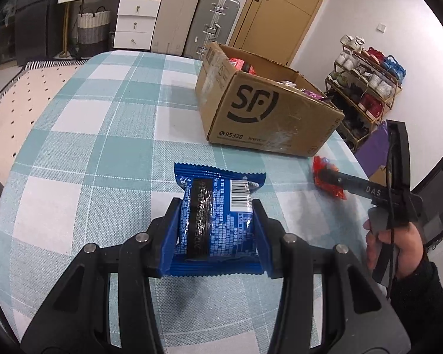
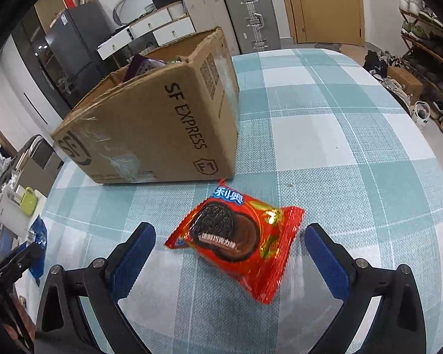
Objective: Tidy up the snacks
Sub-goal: 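Lower the right tool onto the red Oreo cookie bag while the left holds its packet, then close the right tool on the red Oreo bag and lift it, then carry both held Oreo packets over the cardboard box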
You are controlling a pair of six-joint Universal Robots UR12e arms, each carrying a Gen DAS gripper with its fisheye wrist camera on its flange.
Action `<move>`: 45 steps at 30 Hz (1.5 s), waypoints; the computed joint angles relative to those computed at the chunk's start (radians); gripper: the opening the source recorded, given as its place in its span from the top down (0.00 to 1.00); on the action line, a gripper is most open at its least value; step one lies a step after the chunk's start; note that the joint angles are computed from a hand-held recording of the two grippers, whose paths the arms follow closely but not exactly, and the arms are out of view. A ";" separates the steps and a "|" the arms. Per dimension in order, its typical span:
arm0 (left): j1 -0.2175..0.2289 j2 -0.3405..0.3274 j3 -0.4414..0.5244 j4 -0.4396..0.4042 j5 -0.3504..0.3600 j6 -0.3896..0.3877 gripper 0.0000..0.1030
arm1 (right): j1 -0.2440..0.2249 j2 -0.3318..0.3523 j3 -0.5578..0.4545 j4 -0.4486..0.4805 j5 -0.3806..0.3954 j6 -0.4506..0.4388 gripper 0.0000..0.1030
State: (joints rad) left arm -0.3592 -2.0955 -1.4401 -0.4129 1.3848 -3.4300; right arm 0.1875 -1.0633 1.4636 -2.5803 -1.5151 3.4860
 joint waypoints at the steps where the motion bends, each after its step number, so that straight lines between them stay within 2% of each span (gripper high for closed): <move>1: 0.001 -0.002 0.001 -0.003 -0.003 -0.005 0.58 | 0.000 0.004 -0.004 -0.005 -0.002 0.003 0.01; 6: 0.006 -0.009 0.003 -0.018 -0.020 -0.018 0.58 | 0.010 0.019 -0.023 -0.002 -0.043 -0.022 0.03; 8: 0.006 -0.011 0.006 -0.025 -0.024 -0.017 0.58 | 0.013 0.019 -0.023 -0.004 -0.059 -0.028 0.24; 11: 0.006 -0.014 0.012 -0.034 -0.029 -0.014 0.58 | 0.017 0.019 -0.023 -0.001 -0.085 -0.045 0.33; 13: 0.005 -0.015 0.016 -0.039 -0.028 -0.014 0.58 | 0.019 0.018 -0.023 0.004 -0.091 -0.083 0.46; 17: 0.000 -0.011 0.016 -0.043 -0.011 -0.018 0.58 | 0.012 0.008 -0.006 -0.014 -0.063 -0.105 0.52; 23: -0.012 -0.001 0.018 -0.053 0.025 -0.014 0.58 | -0.008 -0.034 0.064 -0.114 0.011 -0.054 0.53; 27: -0.026 0.010 0.020 -0.044 0.074 0.003 0.58 | -0.031 -0.068 0.127 -0.244 0.172 -0.004 0.53; 33: -0.046 0.031 0.013 -0.028 0.127 0.014 0.58 | -0.029 -0.100 0.164 -0.357 0.275 -0.009 0.53; 40: -0.073 0.065 -0.011 0.004 0.206 0.042 0.58 | -0.022 -0.141 0.212 -0.479 0.359 -0.012 0.53; 45: -0.087 0.090 -0.031 0.028 0.223 0.048 0.58 | -0.009 -0.178 0.245 -0.511 0.366 -0.038 0.53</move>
State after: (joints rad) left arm -0.4460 -2.0053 -1.4715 -0.3848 1.6076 -3.3821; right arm 0.1782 -1.2415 1.7086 -3.0910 -1.1494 3.4476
